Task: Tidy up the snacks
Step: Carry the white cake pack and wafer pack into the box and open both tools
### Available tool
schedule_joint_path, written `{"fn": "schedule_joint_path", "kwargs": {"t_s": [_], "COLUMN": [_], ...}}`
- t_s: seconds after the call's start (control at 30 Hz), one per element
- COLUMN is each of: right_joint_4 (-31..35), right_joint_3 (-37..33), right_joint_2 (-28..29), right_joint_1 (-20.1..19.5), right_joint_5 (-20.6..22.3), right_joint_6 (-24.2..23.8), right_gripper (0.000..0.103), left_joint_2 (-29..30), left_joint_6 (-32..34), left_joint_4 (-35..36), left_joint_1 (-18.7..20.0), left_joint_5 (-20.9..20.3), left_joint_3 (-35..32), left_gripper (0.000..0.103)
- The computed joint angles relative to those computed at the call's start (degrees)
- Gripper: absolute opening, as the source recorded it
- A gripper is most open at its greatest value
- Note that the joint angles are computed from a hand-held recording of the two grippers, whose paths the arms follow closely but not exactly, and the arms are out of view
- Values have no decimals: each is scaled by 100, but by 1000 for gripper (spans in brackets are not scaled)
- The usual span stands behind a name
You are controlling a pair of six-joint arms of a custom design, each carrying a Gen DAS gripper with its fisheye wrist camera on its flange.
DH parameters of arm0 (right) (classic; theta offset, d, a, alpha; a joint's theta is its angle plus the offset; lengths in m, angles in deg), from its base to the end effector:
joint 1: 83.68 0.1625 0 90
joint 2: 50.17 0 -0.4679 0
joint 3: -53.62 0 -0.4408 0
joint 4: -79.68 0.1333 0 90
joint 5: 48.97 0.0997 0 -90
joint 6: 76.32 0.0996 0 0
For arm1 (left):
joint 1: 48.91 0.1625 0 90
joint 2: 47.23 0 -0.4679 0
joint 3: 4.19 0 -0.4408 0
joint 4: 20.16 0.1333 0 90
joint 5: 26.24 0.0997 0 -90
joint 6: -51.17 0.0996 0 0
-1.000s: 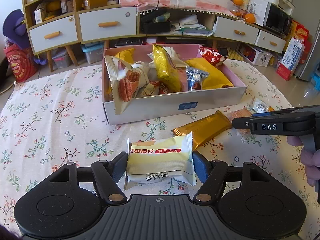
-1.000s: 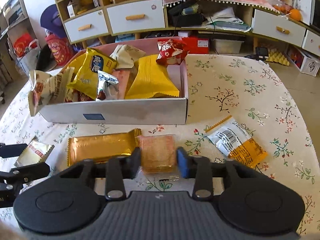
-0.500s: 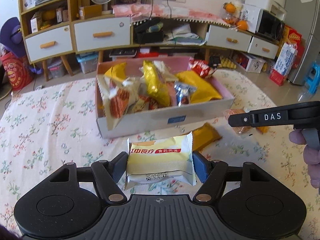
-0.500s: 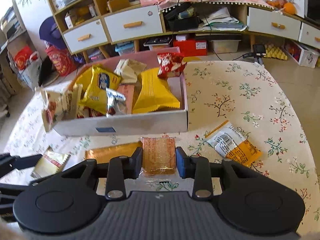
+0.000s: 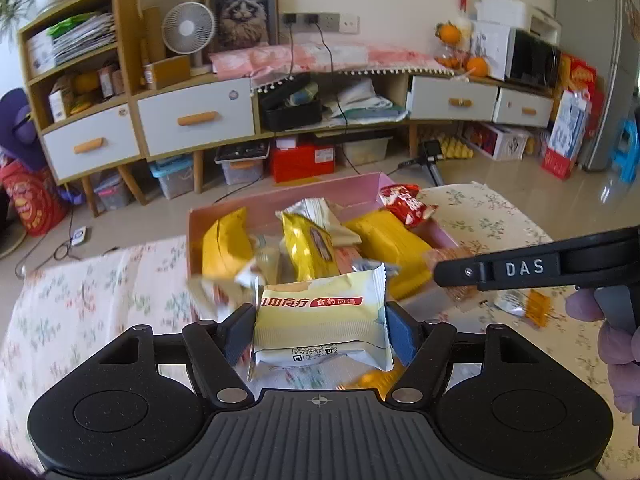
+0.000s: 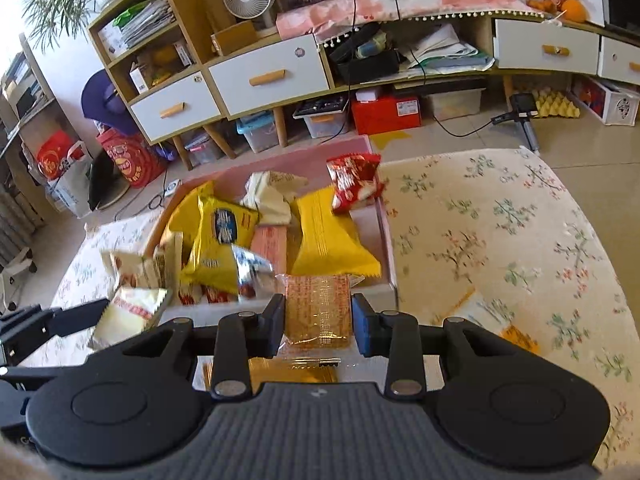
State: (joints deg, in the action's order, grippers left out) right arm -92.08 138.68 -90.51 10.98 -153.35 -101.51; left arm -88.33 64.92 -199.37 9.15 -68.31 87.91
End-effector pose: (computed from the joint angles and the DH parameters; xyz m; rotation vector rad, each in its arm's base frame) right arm 0.1738 -0.7961 0.1383 0.5784 -2.6077 0.8197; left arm -0.2207 -0.7458 0.1368 0.5559 2.2144 -0.9303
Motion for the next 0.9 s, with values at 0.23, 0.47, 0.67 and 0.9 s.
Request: {"fn": "schedule_joint_path", "kwargs": {"t_s": [0.23,0.47,0.67,0.9], "right_joint_4": [305,535,510,356], "right_joint_3": [-627,-928,-921,-729], "right_joint_2": [345,510,499,346], "right_joint_1": [44,58,69,88], "right_joint_5": [190,189,194,122], "right_joint_6": [278,426,614,522], "right_gripper": [32,32,43,65], "left_joint_2": [343,594,679,557], "left_joint_6": [667,1036,1291,1215], "left_joint_4": [191,151,-136,-137], "left_joint_1": [111,167,190,107], "left_joint_5": [72,196,190,168], "left_joint_3": [-600,-910,-923,-723], "left_gripper": [69,70,82,91]}}
